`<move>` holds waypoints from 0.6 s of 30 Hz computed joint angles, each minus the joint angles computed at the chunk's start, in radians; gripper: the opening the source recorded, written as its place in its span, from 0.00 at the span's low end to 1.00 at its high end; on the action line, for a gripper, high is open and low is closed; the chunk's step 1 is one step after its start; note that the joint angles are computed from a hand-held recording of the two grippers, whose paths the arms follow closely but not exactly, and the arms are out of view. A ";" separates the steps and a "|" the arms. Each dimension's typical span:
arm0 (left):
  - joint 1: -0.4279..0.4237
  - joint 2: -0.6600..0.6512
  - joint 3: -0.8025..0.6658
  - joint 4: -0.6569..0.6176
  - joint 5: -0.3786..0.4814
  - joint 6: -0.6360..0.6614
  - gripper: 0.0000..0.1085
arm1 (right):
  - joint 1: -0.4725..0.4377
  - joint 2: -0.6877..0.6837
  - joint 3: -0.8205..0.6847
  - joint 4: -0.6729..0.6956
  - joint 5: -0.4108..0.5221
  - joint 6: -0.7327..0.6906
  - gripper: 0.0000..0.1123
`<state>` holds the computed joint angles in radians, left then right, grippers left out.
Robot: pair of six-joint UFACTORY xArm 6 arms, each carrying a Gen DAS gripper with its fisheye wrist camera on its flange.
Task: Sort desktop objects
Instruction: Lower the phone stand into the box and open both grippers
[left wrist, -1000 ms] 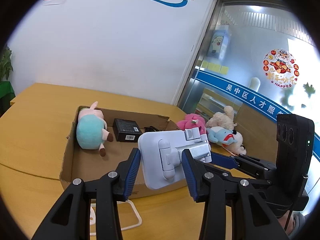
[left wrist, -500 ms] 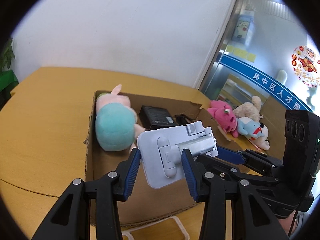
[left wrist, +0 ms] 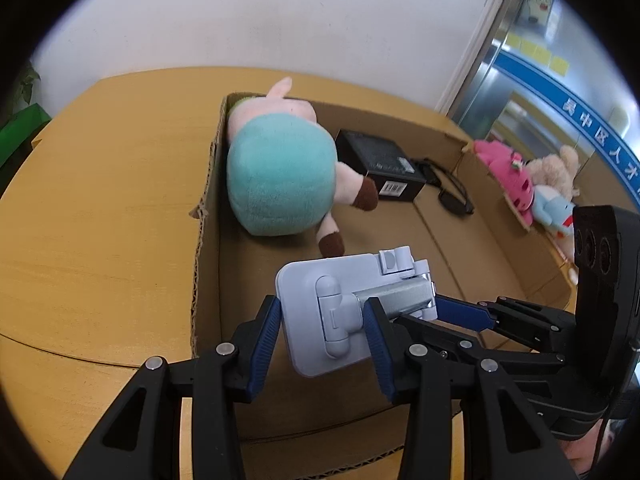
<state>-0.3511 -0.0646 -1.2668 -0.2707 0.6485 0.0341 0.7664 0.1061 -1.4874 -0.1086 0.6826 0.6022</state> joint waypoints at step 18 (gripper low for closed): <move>-0.033 0.056 -0.153 0.319 0.244 -0.199 0.40 | -0.034 0.109 -0.128 0.337 0.209 -0.154 0.61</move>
<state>-0.3843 -0.0084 -1.4194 0.0484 0.8930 -0.1644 0.7319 0.2148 -1.6151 0.2286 0.8919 0.4483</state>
